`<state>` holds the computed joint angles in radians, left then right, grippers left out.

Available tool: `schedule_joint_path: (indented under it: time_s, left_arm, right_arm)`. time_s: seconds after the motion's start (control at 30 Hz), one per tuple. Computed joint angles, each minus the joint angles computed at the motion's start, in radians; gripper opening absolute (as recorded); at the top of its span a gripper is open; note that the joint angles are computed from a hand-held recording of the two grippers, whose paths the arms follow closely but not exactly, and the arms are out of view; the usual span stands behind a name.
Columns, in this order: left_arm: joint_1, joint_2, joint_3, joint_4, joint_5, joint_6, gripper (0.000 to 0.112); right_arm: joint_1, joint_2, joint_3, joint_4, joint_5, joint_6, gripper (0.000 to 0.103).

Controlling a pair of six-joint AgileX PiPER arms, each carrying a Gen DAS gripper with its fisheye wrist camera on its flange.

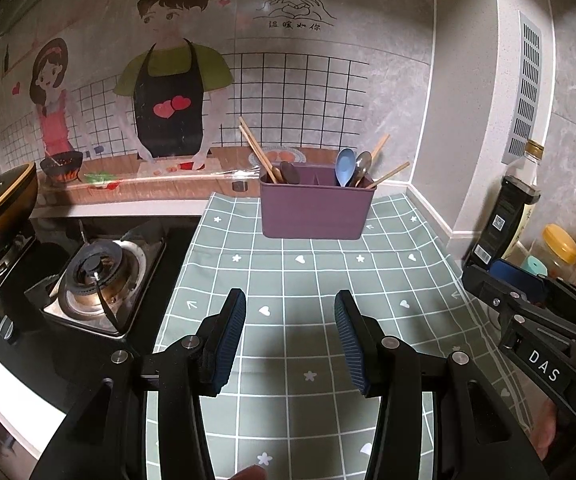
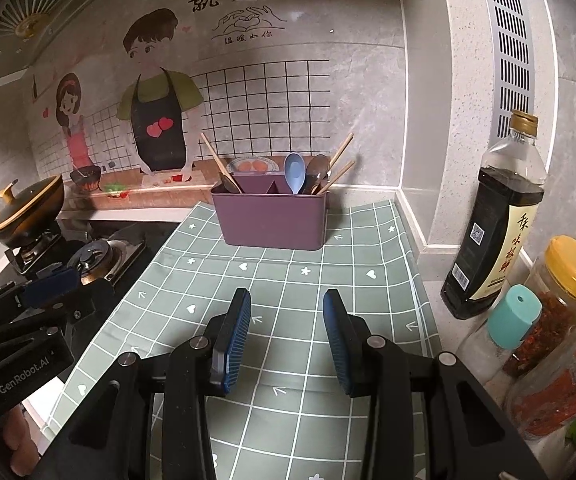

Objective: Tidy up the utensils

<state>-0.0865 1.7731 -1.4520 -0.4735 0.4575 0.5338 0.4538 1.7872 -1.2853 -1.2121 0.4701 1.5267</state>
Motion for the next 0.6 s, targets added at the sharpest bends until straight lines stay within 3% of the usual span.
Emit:
schedule_joint_path:
  time_s: [0.6]
  left_arm:
    - [0.001, 0.002, 0.000, -0.006, 0.001, 0.005, 0.047]
  right_arm:
    - [-0.001, 0.010, -0.021, 0.035, 0.005, -0.027, 0.036]
